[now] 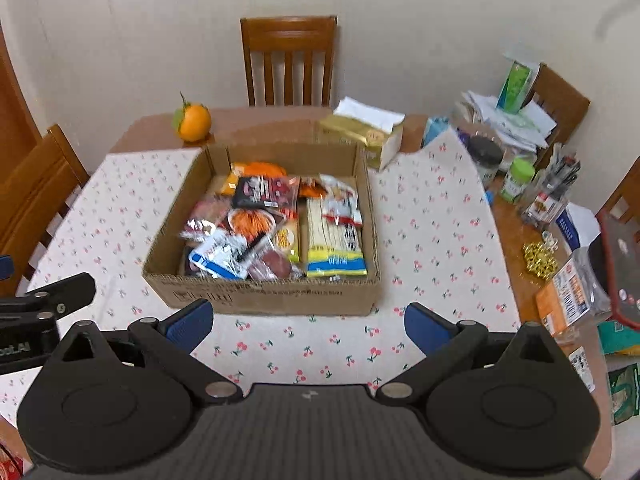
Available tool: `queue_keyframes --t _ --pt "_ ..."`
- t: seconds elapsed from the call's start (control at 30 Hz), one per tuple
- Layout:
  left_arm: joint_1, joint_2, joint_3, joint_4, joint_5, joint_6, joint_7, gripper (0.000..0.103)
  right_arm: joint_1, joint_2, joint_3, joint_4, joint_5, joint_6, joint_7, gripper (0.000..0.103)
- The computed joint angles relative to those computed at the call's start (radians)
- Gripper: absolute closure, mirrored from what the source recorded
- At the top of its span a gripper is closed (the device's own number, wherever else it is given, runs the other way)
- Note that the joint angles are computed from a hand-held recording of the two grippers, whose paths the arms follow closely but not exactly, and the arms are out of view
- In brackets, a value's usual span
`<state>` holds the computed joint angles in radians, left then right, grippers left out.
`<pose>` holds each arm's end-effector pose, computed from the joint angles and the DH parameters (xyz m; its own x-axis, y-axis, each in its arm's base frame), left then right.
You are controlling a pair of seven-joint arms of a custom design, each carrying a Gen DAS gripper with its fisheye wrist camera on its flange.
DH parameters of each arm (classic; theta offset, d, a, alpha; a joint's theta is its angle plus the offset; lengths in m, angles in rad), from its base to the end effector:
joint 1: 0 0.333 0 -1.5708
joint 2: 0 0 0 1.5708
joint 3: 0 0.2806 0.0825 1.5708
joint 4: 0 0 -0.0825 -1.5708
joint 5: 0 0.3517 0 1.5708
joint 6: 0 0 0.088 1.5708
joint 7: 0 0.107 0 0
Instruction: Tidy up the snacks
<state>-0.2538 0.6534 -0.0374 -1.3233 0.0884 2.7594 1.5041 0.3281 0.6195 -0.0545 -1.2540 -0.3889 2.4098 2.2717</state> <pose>0.7000 -0.2055 0.4289 -0.2678 -0.9634 -0.0114 -0.6800 0.1974 -0.7061 0.6916 0.2029 0.4414 -0.1901 -0.9817 0.0091 -0.7896 0.1474 -0.5957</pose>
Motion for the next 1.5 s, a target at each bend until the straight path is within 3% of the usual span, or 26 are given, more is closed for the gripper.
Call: queue_keyframes --t 0.53,1.5 --pt "-0.004 -0.016 0.004 -0.009 0.008 0.001 0.001 0.001 0.028 -0.041 -0.018 -0.029 -0.082 0.002 0.083 0.0" --pt "-0.014 -0.026 0.012 -0.019 0.036 0.005 -0.029 0.001 0.023 -0.044 -0.017 -0.031 -0.089 0.018 0.072 0.0"
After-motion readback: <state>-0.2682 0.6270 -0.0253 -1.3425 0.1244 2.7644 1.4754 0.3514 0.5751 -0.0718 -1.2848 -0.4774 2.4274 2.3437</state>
